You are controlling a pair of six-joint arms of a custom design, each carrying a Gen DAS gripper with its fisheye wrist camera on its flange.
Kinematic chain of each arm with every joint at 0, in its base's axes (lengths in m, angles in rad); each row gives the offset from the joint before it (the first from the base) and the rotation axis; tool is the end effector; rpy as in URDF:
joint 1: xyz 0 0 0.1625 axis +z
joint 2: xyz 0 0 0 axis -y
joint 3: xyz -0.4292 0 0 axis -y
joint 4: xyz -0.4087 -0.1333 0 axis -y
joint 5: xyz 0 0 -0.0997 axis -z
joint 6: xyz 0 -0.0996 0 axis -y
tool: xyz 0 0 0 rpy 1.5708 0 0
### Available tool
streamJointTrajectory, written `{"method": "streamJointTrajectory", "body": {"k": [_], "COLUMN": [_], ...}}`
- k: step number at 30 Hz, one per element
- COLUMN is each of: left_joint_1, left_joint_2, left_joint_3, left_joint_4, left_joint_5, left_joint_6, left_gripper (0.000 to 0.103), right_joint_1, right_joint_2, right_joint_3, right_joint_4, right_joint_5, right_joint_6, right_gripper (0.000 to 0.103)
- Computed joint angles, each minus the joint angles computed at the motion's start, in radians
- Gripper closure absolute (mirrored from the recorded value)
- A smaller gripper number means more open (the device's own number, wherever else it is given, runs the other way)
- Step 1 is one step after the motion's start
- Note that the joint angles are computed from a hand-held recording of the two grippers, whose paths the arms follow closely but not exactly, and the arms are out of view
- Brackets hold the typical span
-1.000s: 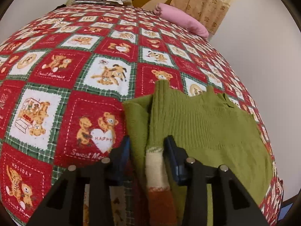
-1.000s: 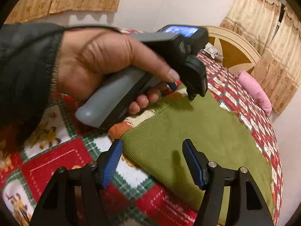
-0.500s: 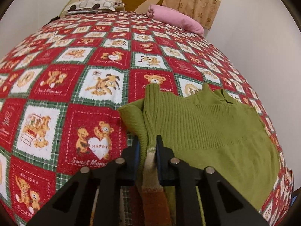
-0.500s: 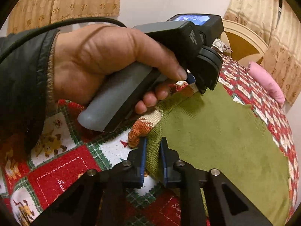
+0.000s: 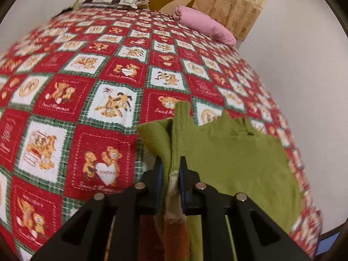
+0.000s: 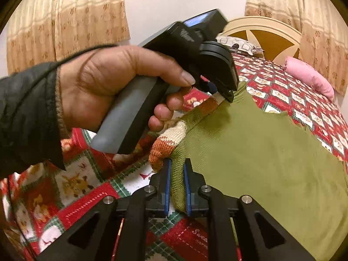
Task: Fold small clothes
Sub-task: 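Grasp the striped folded edge with both grippers, then lift the striped edge with both grippers and fold it over the sweater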
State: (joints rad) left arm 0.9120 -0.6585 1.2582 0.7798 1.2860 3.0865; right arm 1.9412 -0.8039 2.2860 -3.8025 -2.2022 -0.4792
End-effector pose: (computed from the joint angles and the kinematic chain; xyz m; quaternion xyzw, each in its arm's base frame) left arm -0.2380 -0.5709 0.0817 0.2800 0.9448 -0.1379 0.0993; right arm 0.2366 -0.4035 0.0735 0.2610 -0.8528 0.3318 0.3074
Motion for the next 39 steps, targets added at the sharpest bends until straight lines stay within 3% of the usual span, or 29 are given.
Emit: {"method": "streamJointTrajectory", "body": {"k": [12, 24, 39], "left_joint_1": [-0.081, -0.209, -0.316], "left_joint_2": [-0.009, 0.056, 0.184], "left_joint_3": [0.001, -0.043, -0.119], "left_joint_4": [-0.010, -0.010, 0.010], "left_joint_5": [0.024, 0.043, 0.077], "left_joint_6": [-0.080, -0.117, -0.152], "left_gripper": [0.089, 0.090, 0.090], "right_joint_1": [-0.072, -0.155, -0.356], "right_joint_2": [-0.185, -0.384, -0.660], "right_joint_3": [0.138, 0.296, 0.483], "right_joint_4": [-0.066, -0.161, -0.178], "right_joint_5": [0.142, 0.243, 0.386], "right_joint_6": [0.126, 0.167, 0.203], "right_gripper": [0.094, 0.094, 0.095]}}
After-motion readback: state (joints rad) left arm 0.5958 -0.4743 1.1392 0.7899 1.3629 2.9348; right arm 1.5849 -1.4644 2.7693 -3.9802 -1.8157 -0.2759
